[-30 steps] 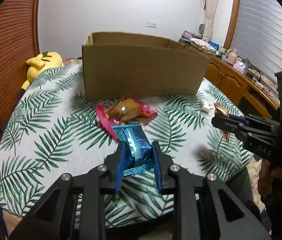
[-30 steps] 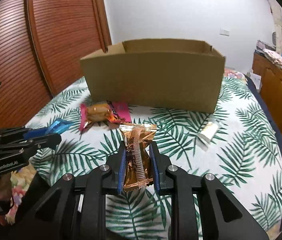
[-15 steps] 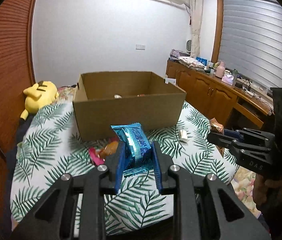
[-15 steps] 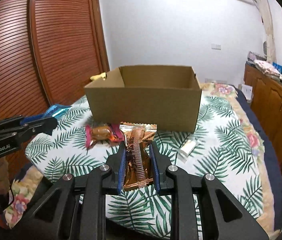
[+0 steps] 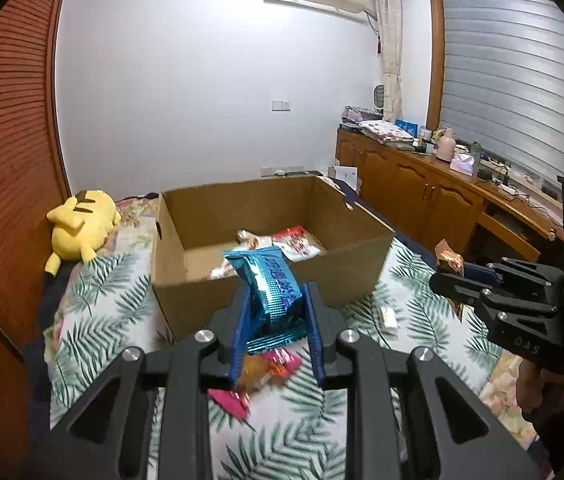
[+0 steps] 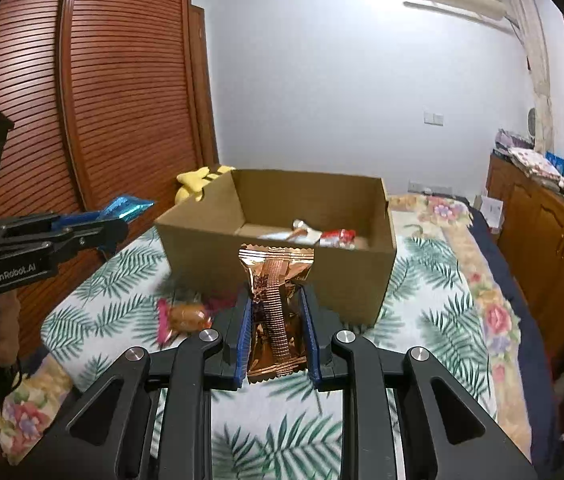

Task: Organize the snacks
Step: 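Lift and carry both held foil packets over the cardboard box, then open the left tool over the box while the right tool releases the gold packet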

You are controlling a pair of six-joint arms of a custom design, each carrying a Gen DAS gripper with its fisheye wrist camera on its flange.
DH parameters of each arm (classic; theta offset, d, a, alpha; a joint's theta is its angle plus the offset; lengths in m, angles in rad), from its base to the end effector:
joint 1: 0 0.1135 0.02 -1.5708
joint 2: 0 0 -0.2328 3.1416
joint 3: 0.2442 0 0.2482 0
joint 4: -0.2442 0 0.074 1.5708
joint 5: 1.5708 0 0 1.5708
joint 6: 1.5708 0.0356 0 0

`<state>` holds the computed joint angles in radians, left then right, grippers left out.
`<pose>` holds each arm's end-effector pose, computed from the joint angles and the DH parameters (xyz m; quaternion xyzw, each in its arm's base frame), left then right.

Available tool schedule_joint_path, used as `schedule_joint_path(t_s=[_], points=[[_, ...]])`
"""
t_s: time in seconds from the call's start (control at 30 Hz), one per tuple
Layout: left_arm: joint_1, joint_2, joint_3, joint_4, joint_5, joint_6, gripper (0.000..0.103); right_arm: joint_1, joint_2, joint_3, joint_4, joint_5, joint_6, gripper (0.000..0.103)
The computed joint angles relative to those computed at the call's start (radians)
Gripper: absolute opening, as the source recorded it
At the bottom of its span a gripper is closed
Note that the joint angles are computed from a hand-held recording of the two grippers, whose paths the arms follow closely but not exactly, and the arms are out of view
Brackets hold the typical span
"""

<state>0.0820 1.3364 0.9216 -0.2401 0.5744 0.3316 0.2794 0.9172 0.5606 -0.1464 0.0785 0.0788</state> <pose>0.2935 0.0047 0.2345 0.2313 0.8379 -0.1616 0.4671 0.2132 0.0583 0.2177 -0.0663 0.8578 0.0573 0.5064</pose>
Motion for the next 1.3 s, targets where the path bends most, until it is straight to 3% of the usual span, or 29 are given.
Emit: schedule_joint_path(t_s=[0.47,0.93,1.23,1.3], points=[[-0.097,0.358,0.33,0.0,-0.087,-0.062,0.023,-0.098,0.335,0.192,0.148,-0.081,-0.055,0.021],[-0.138,0.652,0.604,-0.072,-0.158,-0.071,0.023,-0.179,0.708,0.458,0.159,-0.15,-0.029,0.021],[-0.139,0.739,0.697,-0.099,-0.166,-0.069,0.025,-0.166,0.762,0.508,0.173,-0.118,-0.036,0.022],[-0.136,0.751,0.709,-0.098,-0.163,-0.081,0.03,-0.164,0.786,0.536,0.161,-0.111,-0.036,0.025]])
